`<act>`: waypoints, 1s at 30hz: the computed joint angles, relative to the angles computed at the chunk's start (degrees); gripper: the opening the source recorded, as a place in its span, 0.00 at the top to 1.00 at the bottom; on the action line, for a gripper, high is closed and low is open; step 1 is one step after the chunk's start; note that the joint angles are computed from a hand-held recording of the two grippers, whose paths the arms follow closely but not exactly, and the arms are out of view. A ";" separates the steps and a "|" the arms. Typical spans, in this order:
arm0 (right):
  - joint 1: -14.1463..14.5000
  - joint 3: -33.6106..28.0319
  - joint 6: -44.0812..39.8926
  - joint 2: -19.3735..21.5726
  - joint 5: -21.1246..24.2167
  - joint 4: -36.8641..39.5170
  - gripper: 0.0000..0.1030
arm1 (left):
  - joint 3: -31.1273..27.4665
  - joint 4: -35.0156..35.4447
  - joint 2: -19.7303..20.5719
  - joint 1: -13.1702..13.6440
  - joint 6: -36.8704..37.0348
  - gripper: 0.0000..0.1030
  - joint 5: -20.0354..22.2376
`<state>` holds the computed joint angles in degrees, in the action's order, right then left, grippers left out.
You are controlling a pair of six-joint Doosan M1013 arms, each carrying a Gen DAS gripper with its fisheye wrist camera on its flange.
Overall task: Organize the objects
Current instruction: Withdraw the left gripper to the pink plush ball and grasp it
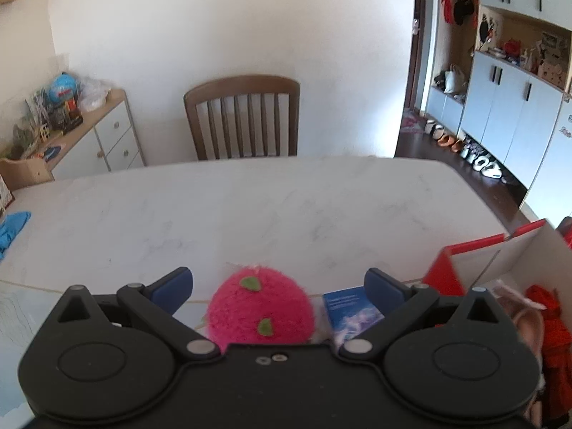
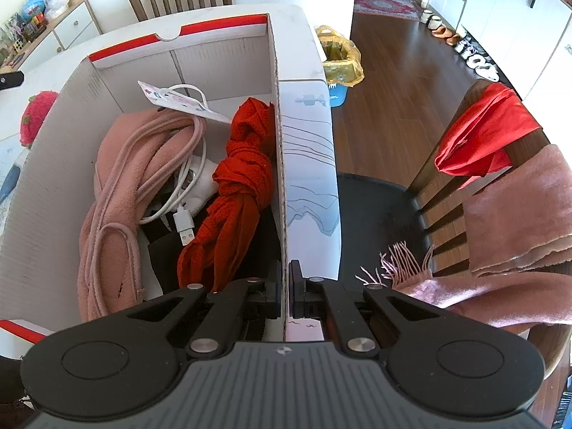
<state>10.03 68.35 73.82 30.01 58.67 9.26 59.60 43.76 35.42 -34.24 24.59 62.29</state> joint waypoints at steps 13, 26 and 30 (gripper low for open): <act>0.20 -0.18 0.31 0.23 0.29 -0.87 0.96 | -1.78 -5.68 3.04 2.27 1.39 0.01 3.39; 0.39 -0.16 0.20 0.15 0.29 -1.67 0.96 | -4.02 -8.80 5.27 2.67 3.77 0.11 7.29; 0.39 -0.16 0.20 0.15 0.29 -1.67 0.96 | -3.33 -8.53 4.79 2.56 3.70 0.19 6.55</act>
<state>10.42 68.19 74.02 30.17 58.96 7.58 56.26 35.23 40.21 -31.68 28.30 68.84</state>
